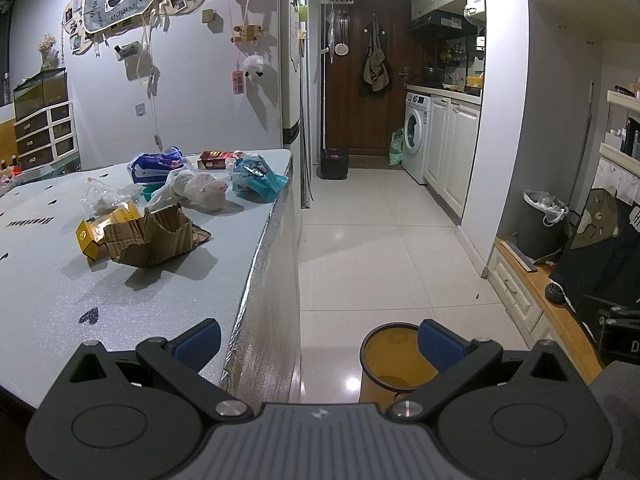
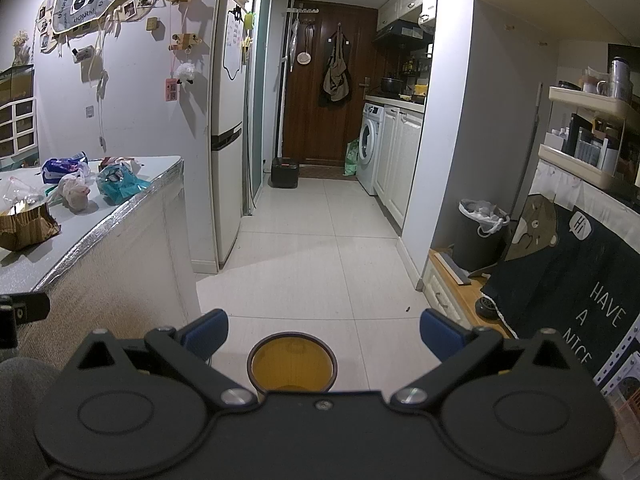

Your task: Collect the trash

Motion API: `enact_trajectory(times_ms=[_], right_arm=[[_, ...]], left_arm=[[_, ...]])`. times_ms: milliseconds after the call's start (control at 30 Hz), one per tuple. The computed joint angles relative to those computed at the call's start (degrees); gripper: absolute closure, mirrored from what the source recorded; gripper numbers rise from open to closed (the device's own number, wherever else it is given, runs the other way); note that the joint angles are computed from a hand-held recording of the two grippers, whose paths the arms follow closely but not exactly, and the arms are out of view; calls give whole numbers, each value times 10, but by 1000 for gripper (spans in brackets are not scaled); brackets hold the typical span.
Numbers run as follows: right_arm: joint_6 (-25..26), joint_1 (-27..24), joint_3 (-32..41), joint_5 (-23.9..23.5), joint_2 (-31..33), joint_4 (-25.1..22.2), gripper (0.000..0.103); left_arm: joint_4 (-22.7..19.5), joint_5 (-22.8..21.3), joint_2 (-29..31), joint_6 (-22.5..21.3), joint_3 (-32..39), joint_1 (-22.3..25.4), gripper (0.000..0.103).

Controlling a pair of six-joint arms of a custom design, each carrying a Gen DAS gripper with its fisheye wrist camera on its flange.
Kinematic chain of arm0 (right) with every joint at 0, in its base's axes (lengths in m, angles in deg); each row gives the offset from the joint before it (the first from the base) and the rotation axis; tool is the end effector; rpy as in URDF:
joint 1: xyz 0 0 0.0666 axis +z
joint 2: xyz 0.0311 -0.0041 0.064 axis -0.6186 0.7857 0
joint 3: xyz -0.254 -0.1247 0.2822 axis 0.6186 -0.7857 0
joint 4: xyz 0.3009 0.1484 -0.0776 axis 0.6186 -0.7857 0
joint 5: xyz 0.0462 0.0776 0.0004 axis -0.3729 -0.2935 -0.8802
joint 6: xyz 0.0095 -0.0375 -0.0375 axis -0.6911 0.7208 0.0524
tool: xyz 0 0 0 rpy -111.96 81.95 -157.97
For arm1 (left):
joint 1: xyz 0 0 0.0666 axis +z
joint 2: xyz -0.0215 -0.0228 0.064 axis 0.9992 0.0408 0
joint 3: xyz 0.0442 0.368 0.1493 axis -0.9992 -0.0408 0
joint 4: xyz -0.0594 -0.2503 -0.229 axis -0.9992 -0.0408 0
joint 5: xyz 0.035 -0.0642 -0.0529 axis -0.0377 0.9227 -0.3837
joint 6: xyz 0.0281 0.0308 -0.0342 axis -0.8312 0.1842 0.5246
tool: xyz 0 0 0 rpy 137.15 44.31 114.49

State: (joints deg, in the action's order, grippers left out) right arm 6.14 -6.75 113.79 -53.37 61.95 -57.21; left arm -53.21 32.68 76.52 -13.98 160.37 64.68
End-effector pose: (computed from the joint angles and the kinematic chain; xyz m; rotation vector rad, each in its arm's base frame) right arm 0.4290 0.2410 0.6594 -0.0073 2.0714 -0.0819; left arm 0.3932 -0.1523 0.6787 -0.0541 2.1563 0.0641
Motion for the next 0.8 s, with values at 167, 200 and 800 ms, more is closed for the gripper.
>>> enact_trajectory(times_ms=[167,200,800], right_arm=[[0,0,1,0,0,-1,0],[0,0,1,0,1,0,0],[-1,1,2,2,1,-1,0]], left_arm=[[-4,-2,3,1,7,-2,0],[-4,-1,3,1,7,-2,0],[-2,-1,2,2,5,-1,0]])
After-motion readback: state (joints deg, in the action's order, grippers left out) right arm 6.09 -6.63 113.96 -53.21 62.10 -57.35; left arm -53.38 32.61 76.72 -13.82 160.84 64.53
